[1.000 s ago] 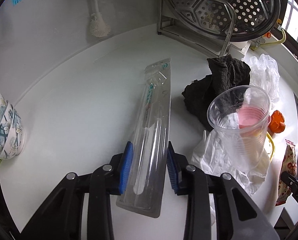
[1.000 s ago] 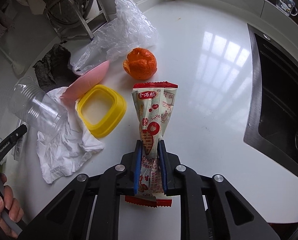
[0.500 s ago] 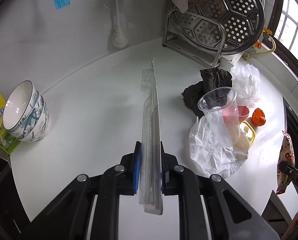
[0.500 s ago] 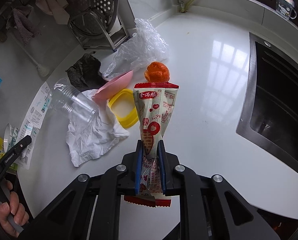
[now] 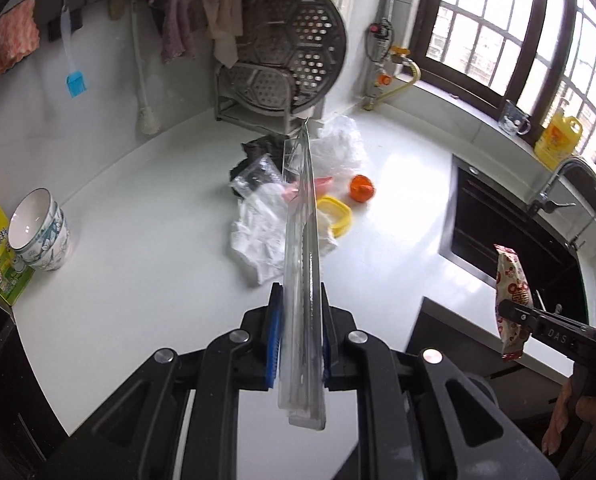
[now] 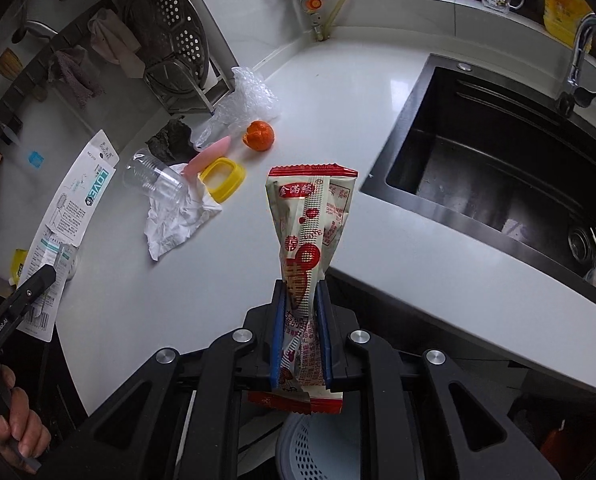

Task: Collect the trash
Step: 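Lift the toothbrush package with the left tool while the right tool lifts the wrapper, then drop the package from the left tool while the right tool drops the wrapper into the bin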

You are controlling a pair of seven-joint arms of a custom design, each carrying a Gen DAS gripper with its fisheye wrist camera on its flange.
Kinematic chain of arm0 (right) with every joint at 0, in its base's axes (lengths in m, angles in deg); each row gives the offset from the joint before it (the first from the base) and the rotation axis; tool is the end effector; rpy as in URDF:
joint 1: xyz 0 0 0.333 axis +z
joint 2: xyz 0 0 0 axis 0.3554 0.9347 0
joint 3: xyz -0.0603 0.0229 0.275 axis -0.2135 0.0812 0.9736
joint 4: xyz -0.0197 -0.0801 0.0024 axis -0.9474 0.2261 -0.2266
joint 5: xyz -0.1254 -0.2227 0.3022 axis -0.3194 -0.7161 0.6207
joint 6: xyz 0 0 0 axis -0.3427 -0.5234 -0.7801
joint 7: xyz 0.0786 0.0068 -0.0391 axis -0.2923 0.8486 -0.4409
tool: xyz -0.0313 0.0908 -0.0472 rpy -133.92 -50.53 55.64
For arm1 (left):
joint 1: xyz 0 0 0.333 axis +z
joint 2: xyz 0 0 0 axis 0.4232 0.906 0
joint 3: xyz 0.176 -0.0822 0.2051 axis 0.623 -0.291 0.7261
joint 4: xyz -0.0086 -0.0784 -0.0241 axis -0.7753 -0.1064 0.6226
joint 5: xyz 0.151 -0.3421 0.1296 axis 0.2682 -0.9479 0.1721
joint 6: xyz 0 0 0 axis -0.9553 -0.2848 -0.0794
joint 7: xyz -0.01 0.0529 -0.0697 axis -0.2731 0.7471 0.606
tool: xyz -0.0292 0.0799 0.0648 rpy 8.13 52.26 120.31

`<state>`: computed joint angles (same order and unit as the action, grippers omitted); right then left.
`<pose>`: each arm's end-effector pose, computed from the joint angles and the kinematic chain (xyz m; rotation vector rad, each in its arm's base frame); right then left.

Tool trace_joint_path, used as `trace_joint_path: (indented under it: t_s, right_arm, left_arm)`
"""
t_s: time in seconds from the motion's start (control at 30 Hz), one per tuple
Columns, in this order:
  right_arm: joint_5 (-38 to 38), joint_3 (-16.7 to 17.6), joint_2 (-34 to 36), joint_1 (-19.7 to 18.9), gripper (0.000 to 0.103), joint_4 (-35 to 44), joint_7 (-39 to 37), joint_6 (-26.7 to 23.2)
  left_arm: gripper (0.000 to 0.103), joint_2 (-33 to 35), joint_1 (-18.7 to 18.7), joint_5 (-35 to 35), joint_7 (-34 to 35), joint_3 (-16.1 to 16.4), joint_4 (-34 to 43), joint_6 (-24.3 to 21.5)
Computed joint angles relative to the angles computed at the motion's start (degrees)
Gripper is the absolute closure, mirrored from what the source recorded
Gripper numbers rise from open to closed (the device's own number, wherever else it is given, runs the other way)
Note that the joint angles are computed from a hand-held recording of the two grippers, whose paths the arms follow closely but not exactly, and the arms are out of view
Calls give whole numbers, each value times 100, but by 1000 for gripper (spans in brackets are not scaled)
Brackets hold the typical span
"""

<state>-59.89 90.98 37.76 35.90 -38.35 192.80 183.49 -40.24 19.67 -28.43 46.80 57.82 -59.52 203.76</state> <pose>0.6565 0.2650 0.4216 -1.8747 1.7887 -0.1294 0.5968 -0.1408 0.4704 -1.9614 1.7365 -0.7362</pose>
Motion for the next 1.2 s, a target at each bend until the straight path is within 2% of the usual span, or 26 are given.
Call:
trace_joint_path:
  t_s: [0.13, 0.2, 0.33, 0.47, 0.7, 0.9, 1.2]
  right_arm:
    - [239, -54, -1071, -200, 88, -1517, -99, 300]
    - [396, -105, -1521, -258, 88, -2127, -217, 379]
    - [641, -265, -2172, -253, 88, -3034, -496, 430]
    - [997, -412, -2451, -199, 88, -3604, -903, 435]
    - [1654, -445, -2240, -121, 88, -3821, -1719, 338]
    - [2274, -310, -1872, -195, 88, -3748, -2265, 274]
    - [2004, -192, -1616, -248, 86, -3622, -2354, 326]
  left_arm:
    - [87, -195, -249, -705, 671, -313, -307, 273]
    - [88, -220, -405, -976, 915, -440, -359, 197]
    - [87, -239, -719, -1180, 1089, -629, -488, 31]
    - [87, -156, -985, -1520, 1378, -763, -588, -154]
    - [87, 25, -1322, -1602, 1149, -844, -805, -404]
    - [86, 258, -1523, -1161, 410, -762, -788, -618]
    - [79, 428, -1643, -741, -242, -690, -698, -729]
